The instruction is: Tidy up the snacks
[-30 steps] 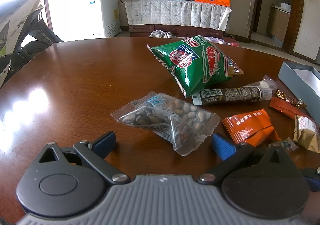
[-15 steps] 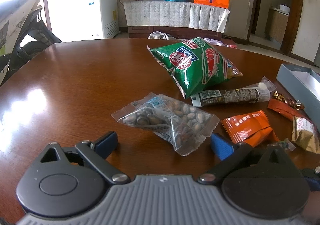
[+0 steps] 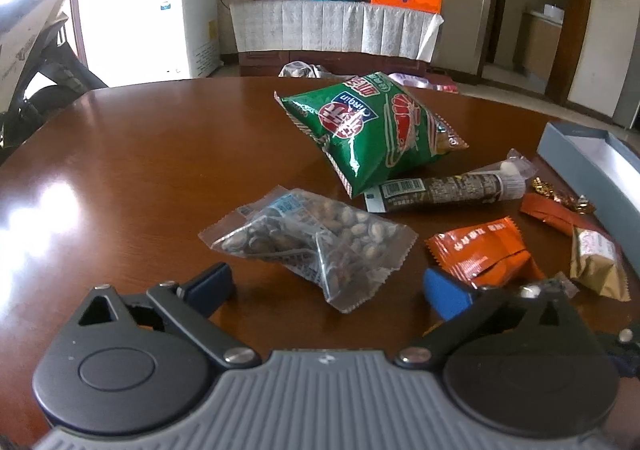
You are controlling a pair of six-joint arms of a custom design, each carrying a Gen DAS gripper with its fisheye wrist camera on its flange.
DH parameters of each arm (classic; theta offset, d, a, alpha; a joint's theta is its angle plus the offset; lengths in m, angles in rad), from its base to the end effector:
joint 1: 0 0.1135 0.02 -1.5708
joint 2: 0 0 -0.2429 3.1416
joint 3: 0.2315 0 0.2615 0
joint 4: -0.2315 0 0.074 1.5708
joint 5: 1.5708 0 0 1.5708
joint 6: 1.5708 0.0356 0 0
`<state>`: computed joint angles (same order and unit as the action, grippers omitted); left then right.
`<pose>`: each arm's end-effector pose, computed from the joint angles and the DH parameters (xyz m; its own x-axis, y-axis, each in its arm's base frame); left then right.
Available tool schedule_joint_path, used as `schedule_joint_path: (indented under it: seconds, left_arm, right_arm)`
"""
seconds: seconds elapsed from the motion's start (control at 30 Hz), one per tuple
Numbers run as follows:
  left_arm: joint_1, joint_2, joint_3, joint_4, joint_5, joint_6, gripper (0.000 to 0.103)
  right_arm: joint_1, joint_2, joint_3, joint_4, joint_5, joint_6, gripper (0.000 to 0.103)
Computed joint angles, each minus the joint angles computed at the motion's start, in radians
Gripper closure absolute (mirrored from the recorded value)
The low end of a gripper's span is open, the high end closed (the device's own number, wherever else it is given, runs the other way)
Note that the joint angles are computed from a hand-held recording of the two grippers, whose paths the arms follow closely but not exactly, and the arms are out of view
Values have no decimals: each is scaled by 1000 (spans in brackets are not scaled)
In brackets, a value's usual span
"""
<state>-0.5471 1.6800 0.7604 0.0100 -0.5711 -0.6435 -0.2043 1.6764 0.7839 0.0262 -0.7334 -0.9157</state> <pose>0.2767 -0.1460 0.1068 -0.6318 -0.2062 -0.7472 -0.2811 0.9593 -0.0271 0.3153 -0.0410 0.1180 -0.2374 -0.5524 -0.7990 -0.7584 0.6194 -0.2028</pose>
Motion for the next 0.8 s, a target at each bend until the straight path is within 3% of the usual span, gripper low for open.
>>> schedule_joint_path:
  seconds: [0.23, 0.6, 0.67, 0.73, 0.8]
  left_arm:
    - [72, -52, -44, 56, 92, -24, 0]
    - [90, 7, 2, 54, 43, 30, 1]
    - [90, 7, 2, 59, 42, 42, 5]
    - [86, 5, -6, 80, 38, 68, 24]
    - [83, 3, -11, 101, 45, 83, 34]
  right_arm:
    - [0, 8, 11, -10, -3, 3, 36]
    - [-2, 12, 19, -20, -6, 3, 36]
    - [-1, 15, 23, -21, -6, 4, 35]
    - [-2, 15, 23, -23, -7, 3, 35]
    - [-2, 14, 22, -21, -6, 3, 35]
